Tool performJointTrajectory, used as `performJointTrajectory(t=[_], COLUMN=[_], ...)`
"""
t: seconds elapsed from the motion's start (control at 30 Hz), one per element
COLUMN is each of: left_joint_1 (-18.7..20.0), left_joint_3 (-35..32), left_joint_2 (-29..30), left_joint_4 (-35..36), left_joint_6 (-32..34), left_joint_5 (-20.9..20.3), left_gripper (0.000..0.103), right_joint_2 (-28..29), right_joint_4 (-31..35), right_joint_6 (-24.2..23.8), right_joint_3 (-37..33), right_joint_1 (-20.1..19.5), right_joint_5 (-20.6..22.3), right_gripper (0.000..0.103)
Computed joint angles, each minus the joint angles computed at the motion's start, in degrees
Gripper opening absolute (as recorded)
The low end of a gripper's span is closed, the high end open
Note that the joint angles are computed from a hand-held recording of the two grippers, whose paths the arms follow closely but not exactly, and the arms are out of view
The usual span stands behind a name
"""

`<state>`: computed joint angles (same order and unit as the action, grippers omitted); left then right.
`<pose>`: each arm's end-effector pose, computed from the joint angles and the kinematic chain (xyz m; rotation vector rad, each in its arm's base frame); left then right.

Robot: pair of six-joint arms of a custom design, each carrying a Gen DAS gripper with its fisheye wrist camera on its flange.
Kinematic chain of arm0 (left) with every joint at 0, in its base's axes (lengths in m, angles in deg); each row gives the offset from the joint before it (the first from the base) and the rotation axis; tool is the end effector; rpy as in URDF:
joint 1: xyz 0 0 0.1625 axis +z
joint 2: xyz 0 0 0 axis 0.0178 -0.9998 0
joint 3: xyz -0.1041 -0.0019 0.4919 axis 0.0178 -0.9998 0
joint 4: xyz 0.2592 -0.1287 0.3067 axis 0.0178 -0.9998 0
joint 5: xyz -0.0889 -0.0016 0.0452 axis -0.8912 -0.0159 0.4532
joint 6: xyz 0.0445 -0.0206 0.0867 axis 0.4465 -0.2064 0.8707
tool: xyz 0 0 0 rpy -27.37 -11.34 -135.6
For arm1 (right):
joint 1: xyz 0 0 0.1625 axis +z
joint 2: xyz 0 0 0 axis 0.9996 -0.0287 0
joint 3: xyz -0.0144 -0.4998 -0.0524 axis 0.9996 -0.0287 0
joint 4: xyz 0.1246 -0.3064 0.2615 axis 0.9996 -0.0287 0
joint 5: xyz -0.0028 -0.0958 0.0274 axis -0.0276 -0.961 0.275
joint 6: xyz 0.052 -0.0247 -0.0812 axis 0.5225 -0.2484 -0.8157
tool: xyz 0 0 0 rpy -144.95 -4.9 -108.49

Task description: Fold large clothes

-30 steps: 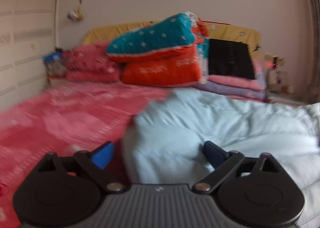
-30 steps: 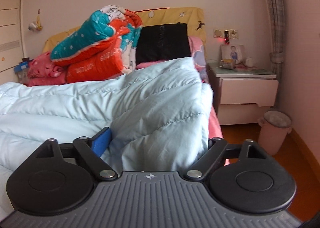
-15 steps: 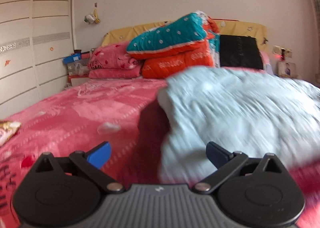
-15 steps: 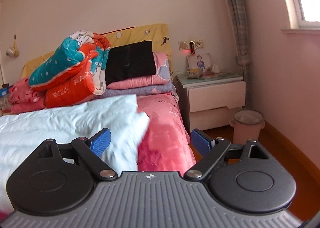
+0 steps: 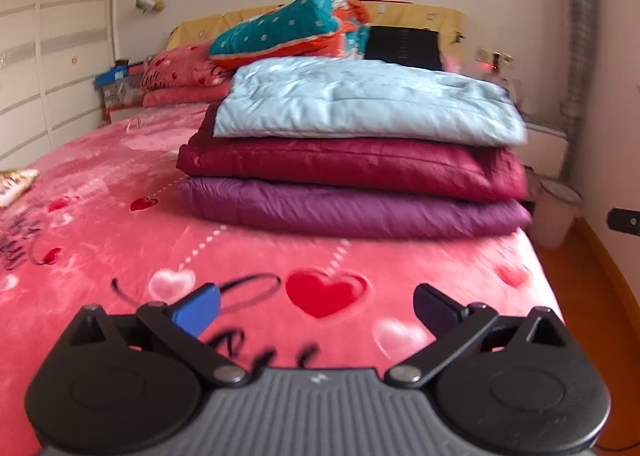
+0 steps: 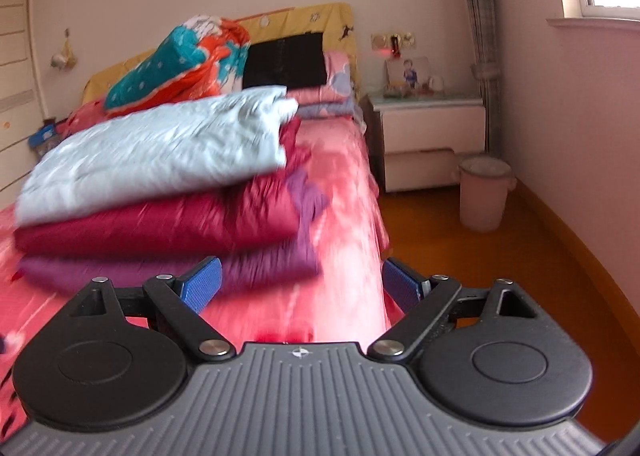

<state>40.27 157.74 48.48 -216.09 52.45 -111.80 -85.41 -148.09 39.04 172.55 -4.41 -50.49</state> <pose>-0.3427 -0.5881 0.0369 0.6707 2.1439 -1.1124 0.0501 -0.4910 0.4431 0.1834 -2.0453 1.4275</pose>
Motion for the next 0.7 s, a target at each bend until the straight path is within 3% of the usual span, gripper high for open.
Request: performJointTrajectory(t=[0.13,0.4,0.7], left_joint_1=[-6.0,-15.4,-20.8], left_joint_3=[7.0,15.4,20.7], left_joint_2=[-3.0,-8.5,-13.2], left_joint_4=[0.7,5.3,12.0], left_joint_6=[-6.4,-17.7,-26.3], left_joint_5=[1.9,7.4,12.4], left_gripper=[0.102,0.102,0.102], right_joint_2=[-9.2,-22.8,-29.9], right_joint_4=[4.3,2.8,4.4], right_joint_6=[3.5,1.1,-0.5], right_joint_3=[7.3,17.4,20.4], right_joint_1=[1.4,4.2,10.8], right_joint_5=[-2.1,-3.0,-4.9], right_gripper=[0.103,0.103,0.103])
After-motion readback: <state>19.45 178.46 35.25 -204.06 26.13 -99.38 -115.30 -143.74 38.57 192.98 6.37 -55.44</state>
